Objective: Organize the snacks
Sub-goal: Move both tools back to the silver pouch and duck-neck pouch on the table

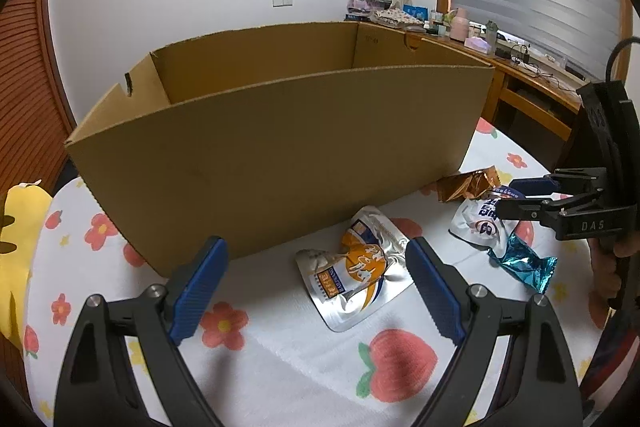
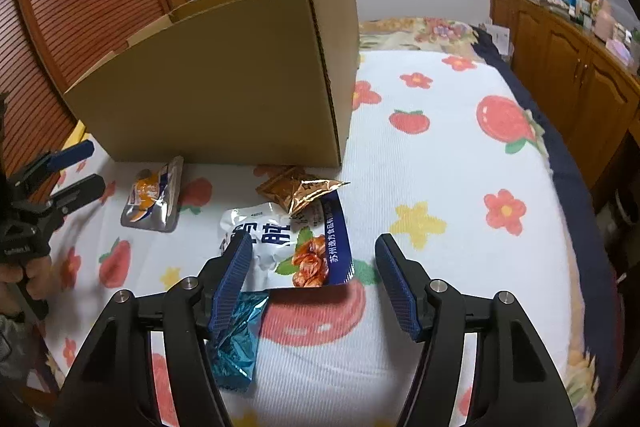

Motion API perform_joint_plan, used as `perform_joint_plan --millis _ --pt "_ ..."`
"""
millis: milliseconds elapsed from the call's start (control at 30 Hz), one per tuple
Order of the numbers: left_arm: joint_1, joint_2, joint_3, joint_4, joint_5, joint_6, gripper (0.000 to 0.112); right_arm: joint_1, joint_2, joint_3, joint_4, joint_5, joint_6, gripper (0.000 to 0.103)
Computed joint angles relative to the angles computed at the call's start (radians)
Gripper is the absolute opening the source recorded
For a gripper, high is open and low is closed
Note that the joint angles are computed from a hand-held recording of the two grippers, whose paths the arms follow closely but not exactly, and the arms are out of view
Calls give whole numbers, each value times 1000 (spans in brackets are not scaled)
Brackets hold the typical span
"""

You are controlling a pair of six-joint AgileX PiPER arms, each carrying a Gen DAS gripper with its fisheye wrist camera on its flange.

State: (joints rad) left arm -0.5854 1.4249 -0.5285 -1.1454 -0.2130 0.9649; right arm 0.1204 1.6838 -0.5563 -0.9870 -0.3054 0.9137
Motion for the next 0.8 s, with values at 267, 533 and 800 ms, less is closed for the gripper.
perform_joint_plan --millis 267,533,800 --pt "9 42 -11 59 9 -59 91 27 35 -41 -80 13 85 68" --pt "35 67 -34 52 44 -46 91 102 41 -44 170 83 -165 70" --pt "40 97 -67 -82 64 110 91 92 44 -33 203 50 -210 60"
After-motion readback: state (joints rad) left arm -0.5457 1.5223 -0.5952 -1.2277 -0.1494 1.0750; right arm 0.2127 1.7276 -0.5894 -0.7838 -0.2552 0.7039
